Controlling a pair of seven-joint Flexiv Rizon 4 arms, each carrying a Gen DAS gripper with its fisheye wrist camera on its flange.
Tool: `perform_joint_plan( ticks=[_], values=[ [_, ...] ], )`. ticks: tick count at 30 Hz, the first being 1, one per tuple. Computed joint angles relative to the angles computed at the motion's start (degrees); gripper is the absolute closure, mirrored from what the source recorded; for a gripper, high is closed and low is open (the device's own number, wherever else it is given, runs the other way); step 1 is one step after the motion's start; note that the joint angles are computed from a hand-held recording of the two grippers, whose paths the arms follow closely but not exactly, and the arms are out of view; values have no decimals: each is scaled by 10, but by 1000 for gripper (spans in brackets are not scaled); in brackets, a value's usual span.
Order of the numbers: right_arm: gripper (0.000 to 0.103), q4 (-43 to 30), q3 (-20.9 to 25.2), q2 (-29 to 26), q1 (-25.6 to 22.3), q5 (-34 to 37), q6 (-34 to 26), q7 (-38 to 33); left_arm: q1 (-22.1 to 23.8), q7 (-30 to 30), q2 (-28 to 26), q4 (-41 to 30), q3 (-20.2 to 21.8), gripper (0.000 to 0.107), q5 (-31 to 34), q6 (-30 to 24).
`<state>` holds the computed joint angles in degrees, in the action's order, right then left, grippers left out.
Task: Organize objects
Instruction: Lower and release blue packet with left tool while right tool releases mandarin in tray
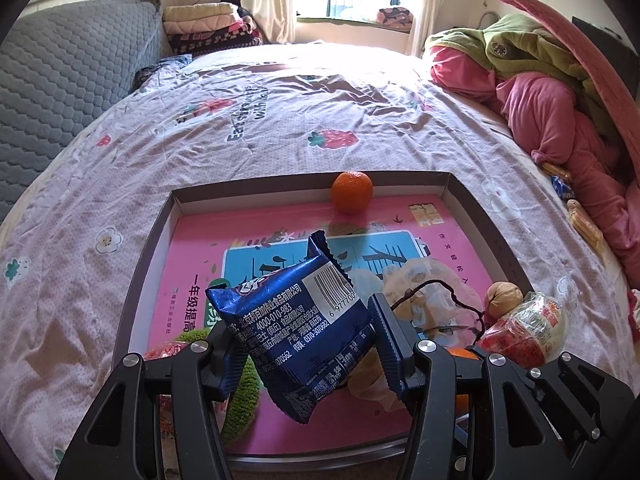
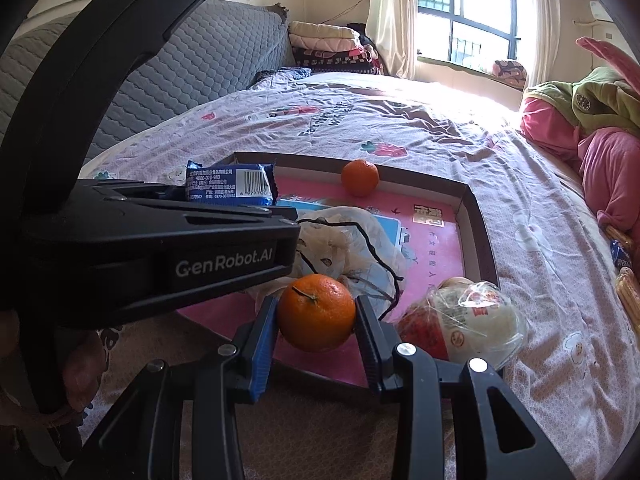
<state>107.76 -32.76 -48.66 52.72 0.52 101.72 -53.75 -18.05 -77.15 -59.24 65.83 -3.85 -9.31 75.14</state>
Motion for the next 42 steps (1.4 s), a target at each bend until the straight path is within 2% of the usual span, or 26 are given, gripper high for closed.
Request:
perform_joint_plan(
  ticks=[10, 22, 26, 37, 42],
  values=[
    [65, 3, 10, 9, -6, -1, -3, 2, 5, 10, 6, 8, -7, 49, -1, -6],
    [63, 15, -11, 12, 14, -4, -4, 5, 9, 18, 15, 17, -13, 48, -6, -23],
    [56, 22, -22, 13, 26, 2, 3, -1, 9, 18, 21, 22, -11, 47, -7, -29],
    [56, 34, -36, 19, 47, 25, 14, -21, 5, 7, 30, 32, -3, 42, -1, -30],
    [54, 36, -26, 26, 41, 30, 16, -26, 6, 3, 37, 40, -3, 42, 0, -29]
  ],
)
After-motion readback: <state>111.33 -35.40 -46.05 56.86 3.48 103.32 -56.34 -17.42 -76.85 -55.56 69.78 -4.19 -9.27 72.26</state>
